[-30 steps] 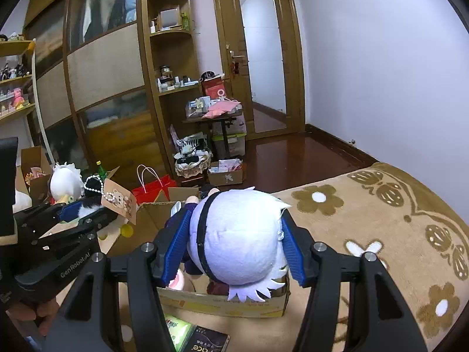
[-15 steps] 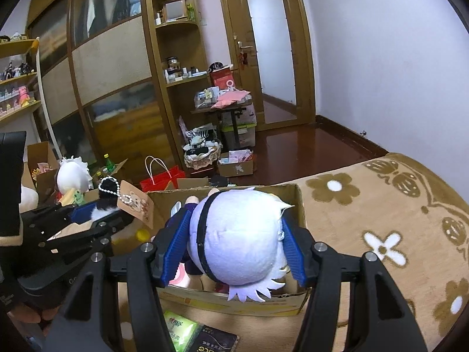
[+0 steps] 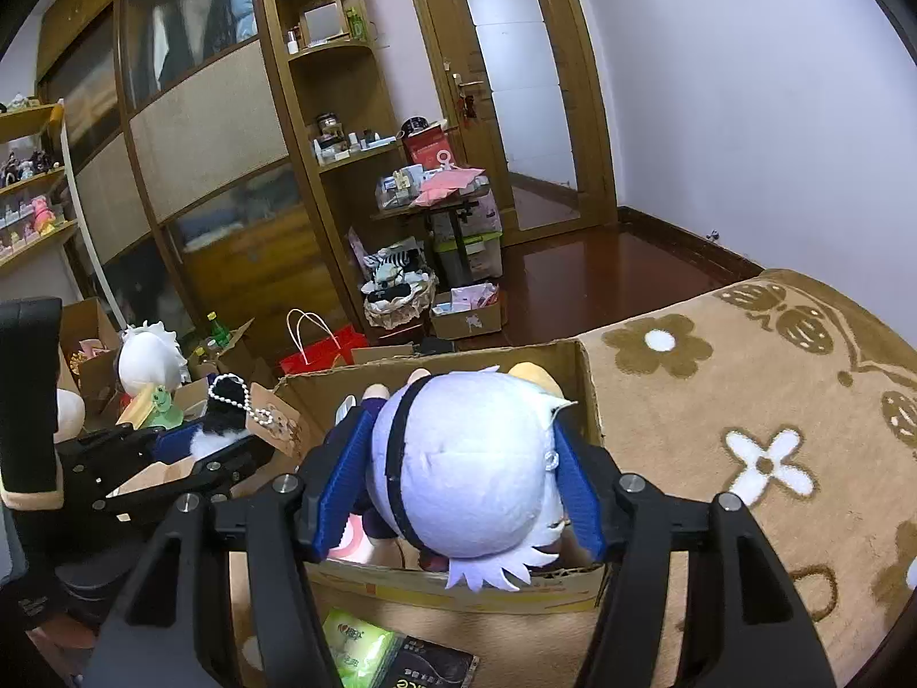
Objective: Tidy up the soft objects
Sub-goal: 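Open both tools to drop the doll and necklace plush into the box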
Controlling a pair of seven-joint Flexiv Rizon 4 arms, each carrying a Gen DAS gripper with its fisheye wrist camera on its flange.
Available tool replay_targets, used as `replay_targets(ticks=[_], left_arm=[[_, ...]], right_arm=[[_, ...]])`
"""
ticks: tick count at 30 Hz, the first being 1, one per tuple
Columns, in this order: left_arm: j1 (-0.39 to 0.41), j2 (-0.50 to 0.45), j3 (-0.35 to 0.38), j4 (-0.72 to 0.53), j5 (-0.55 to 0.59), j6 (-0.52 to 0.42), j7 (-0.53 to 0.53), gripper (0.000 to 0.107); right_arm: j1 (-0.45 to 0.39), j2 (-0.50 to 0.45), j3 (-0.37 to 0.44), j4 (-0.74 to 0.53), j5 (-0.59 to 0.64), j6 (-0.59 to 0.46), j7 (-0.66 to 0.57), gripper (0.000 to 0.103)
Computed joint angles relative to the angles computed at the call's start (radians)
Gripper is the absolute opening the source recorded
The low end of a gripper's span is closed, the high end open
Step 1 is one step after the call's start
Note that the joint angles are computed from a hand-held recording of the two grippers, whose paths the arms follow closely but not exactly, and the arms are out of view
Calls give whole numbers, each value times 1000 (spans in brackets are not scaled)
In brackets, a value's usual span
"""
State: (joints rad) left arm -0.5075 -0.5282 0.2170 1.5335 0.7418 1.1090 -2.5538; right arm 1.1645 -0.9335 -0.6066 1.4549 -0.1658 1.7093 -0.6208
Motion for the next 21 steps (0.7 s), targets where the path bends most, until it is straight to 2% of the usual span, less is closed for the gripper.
replay_targets(ticks=[3, 5, 10, 12, 15, 17, 21], left_arm=[[-2, 0, 3, 0, 3, -5, -5, 44], [-12, 0, 11, -4, 18, -11, -25, 53], [0, 2, 3, -2, 17, -16, -33, 56], [5, 4, 0, 2, 11, -20, -33, 56], [7, 11, -1, 10, 9, -25, -41, 59], [5, 19, 2, 18, 17, -28, -50, 67], [1, 45, -3, 37, 35, -55, -65, 71]], right_arm=[[14, -3, -19, 6, 9, 8, 4, 67], [18, -2, -23, 8, 16, 12, 3, 67], [16, -1, -18, 5, 25, 13, -4, 68], [20, -1, -22, 7, 30, 15, -4, 77], [39, -1, -46, 16, 46, 21, -1, 86], [36, 9, -38, 20, 36, 10, -15, 90], [30, 37, -24, 39, 2, -22, -30, 93]])
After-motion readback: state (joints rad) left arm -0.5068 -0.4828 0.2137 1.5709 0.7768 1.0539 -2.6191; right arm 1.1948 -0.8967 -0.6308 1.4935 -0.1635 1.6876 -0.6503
